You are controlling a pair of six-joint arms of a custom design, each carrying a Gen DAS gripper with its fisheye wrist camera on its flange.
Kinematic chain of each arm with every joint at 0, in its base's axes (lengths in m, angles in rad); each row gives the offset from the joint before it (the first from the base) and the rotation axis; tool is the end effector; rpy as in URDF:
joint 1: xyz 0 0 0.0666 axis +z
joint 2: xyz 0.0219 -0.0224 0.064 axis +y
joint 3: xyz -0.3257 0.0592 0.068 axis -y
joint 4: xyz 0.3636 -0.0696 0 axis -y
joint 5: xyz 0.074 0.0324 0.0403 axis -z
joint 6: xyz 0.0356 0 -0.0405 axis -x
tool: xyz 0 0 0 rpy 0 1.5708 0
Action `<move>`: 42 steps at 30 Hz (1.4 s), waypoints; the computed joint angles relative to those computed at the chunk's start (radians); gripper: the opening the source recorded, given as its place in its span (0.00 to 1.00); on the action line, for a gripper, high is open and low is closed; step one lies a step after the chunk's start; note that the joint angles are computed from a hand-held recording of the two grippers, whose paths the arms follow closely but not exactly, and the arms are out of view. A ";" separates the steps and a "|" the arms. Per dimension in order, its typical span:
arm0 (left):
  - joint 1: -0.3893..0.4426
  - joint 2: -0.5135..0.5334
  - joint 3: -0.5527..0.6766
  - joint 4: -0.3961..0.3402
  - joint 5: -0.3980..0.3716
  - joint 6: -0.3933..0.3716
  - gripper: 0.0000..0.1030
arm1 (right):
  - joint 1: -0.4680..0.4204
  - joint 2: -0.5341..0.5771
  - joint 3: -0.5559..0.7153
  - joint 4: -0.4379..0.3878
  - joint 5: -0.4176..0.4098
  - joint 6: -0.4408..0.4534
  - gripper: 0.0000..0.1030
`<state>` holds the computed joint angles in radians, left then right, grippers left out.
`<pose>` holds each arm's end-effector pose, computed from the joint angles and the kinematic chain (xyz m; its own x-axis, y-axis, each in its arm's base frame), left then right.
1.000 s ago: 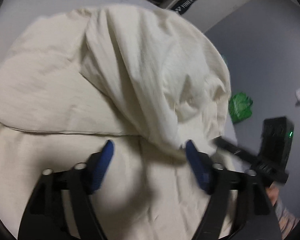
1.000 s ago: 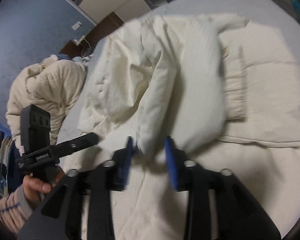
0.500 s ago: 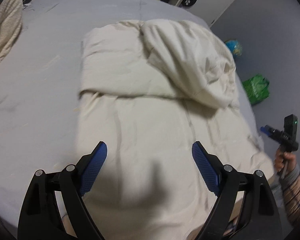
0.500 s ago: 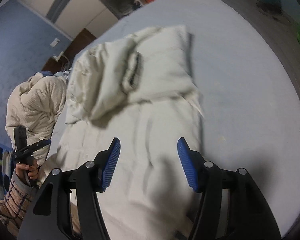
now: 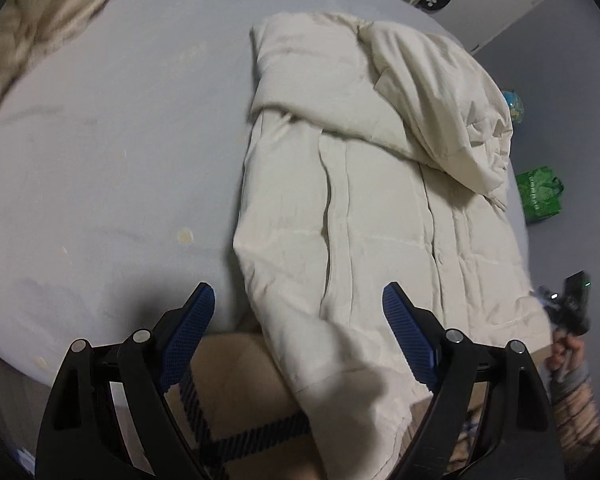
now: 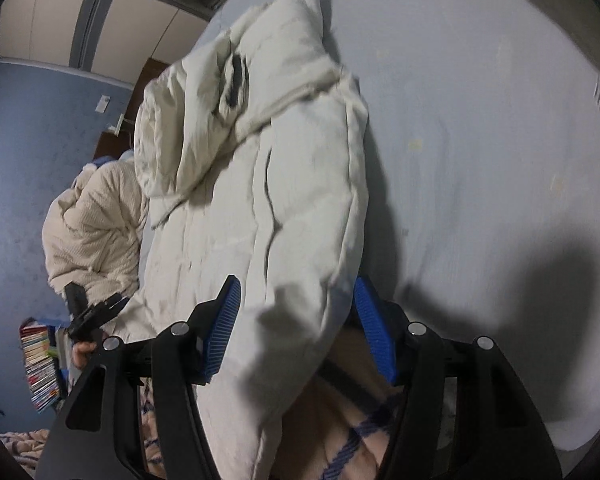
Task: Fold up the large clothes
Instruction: 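Grasp the jacket hem with both grippers and roll it up toward the hood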
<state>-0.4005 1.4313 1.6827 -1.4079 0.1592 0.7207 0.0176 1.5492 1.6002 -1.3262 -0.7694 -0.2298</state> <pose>0.4027 -0.1771 0.4530 -0.9262 -0.3154 -0.2067 -0.2229 0.9000 -0.3747 0.4743 0.0327 0.3809 -0.9804 0.1464 -0.1321 0.0083 0.6997 0.7144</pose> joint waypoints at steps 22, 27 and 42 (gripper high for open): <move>0.010 0.069 0.055 -0.076 0.224 -0.114 0.16 | 0.036 -0.034 -0.004 -0.106 -0.083 0.243 0.21; -0.010 0.051 0.069 -0.051 0.277 -0.112 0.16 | 0.037 -0.073 -0.042 -0.049 -0.127 0.231 0.16; 0.026 -0.068 -0.043 0.253 0.359 0.019 0.06 | 0.013 -0.095 -0.041 0.151 -0.270 0.072 0.09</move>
